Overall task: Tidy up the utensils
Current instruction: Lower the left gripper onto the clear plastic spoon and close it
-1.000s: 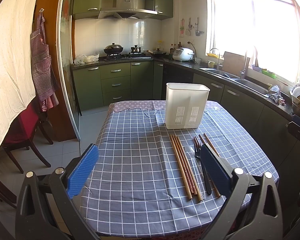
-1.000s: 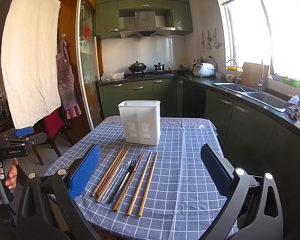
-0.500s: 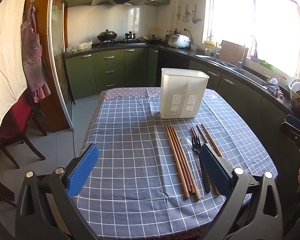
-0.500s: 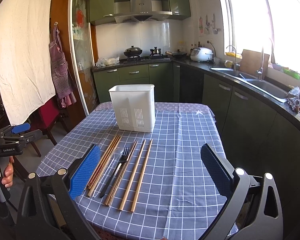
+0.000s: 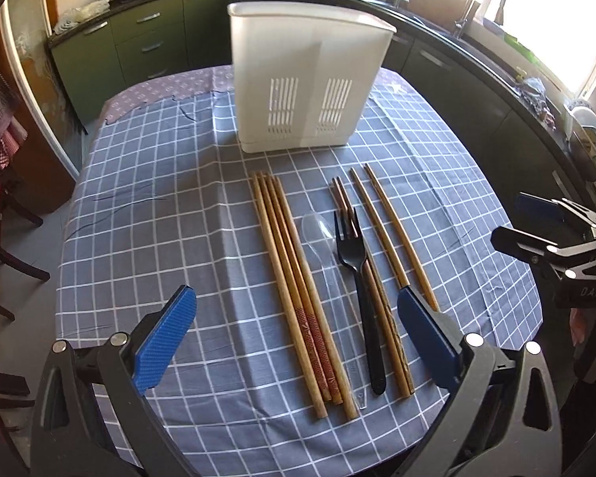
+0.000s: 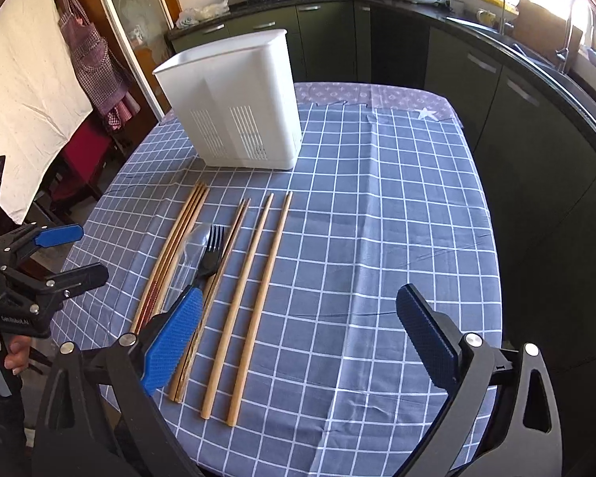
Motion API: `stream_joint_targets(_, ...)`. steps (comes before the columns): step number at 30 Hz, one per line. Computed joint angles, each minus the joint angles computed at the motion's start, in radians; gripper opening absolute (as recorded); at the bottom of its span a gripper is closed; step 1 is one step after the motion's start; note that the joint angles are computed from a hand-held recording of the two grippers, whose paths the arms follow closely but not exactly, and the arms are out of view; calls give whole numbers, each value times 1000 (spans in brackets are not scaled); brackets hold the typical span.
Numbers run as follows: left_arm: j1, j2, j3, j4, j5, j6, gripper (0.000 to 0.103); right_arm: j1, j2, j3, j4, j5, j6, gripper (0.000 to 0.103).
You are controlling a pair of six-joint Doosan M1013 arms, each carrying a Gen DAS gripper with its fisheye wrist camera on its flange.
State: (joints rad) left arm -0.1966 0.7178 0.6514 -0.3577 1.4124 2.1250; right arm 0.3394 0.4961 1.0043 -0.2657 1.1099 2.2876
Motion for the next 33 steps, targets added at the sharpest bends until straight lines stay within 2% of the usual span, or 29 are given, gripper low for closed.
stream_joint_targets(1, -6, 5, -7, 7, 12, 4, 93, -2, 7, -12, -2, 17, 2, 88)
stream_joint_targets(5, -30, 23, -29, 49, 46, 0, 71, -8, 23, -34, -13, 59, -9, 75)
stream_joint_targets(6, -35, 31, -42, 60, 60, -5, 69, -8, 23, -35, -15, 58, -10, 75)
stream_joint_targets(9, -40, 58, -84, 69, 111, -23, 53, -6, 22, -31, -14, 56, -17, 75)
stream_joint_targets(11, -41, 85, -130, 68, 163, -48, 33, -4, 24, -32, -20, 62, -19, 75)
stream_joint_targets(13, -48, 108, -164, 76, 197, -64, 27, -4, 25, -31, -11, 59, -21, 75)
stream_joint_targets(16, -56, 121, -180, 98, 217, -73, 11, -5, 26, -32, -4, 57, -24, 75)
stream_joint_targets(28, -85, 143, -196, 187, 215, -103, 10, -5, 31, -36, 0, 58, -36, 75)
stream_joint_targets(33, -96, 134, -172, 205, 188, -100, 11, -6, 38, -45, -2, 78, -40, 75)
